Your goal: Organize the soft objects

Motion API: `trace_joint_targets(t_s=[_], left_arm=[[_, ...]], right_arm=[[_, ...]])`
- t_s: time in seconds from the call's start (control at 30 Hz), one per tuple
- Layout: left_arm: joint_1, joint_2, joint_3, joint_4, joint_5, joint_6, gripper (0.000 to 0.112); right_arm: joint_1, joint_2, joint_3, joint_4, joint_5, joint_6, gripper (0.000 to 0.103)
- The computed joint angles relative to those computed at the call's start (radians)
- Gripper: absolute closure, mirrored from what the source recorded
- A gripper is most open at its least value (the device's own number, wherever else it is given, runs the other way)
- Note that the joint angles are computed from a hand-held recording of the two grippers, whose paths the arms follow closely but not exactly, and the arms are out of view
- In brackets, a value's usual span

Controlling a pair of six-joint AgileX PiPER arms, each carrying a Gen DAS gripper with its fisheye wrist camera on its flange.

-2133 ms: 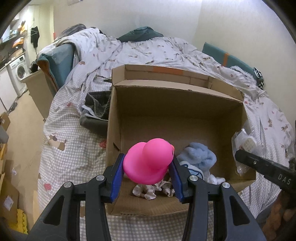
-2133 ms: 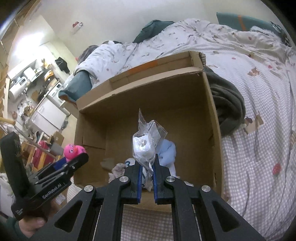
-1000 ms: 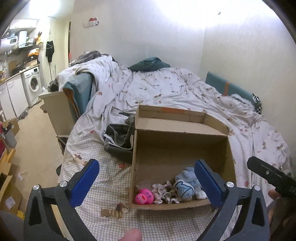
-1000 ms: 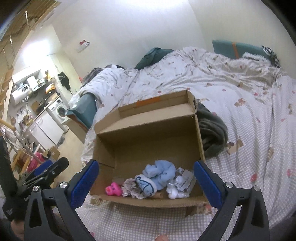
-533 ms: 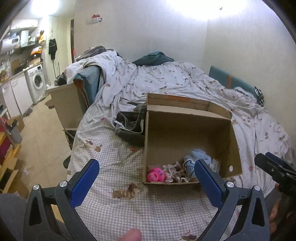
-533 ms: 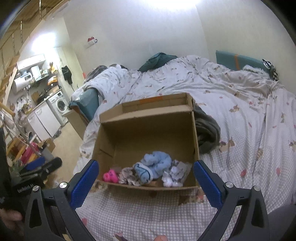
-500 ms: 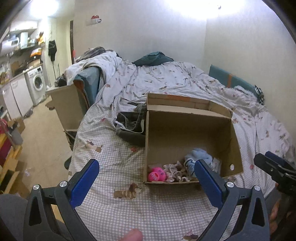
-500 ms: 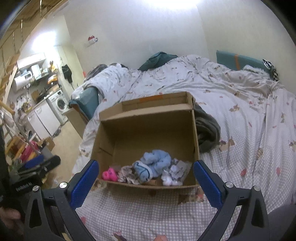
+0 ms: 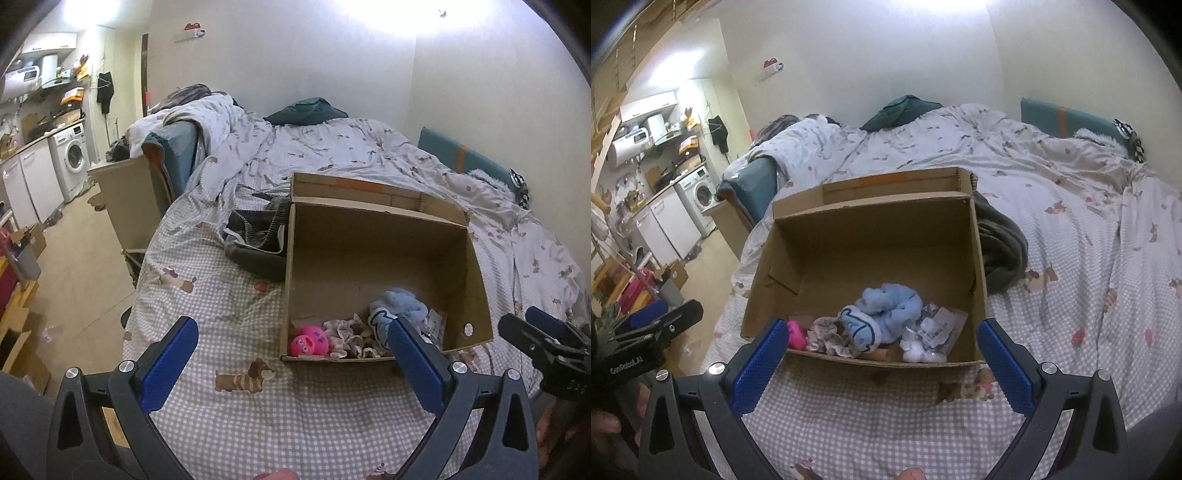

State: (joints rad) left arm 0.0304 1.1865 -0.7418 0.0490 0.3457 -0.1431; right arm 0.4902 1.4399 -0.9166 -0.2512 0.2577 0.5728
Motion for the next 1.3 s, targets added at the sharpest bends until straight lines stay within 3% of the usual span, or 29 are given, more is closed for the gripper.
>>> trace_joint_targets(t_s=[0.37, 1.3], left_arm=[[0.0, -0.001, -0.005, -0.072, 0.014, 0.073, 0.01], [-0.002, 0.002, -0.001, -0.085, 0.008, 0.079, 0.01]], right_arm=[[-0.001, 0.015, -0.01, 0.021, 0.019, -0.013, 0.0], [-0.014, 0.009, -0.011, 0.022, 0.023, -0.023, 0.0]])
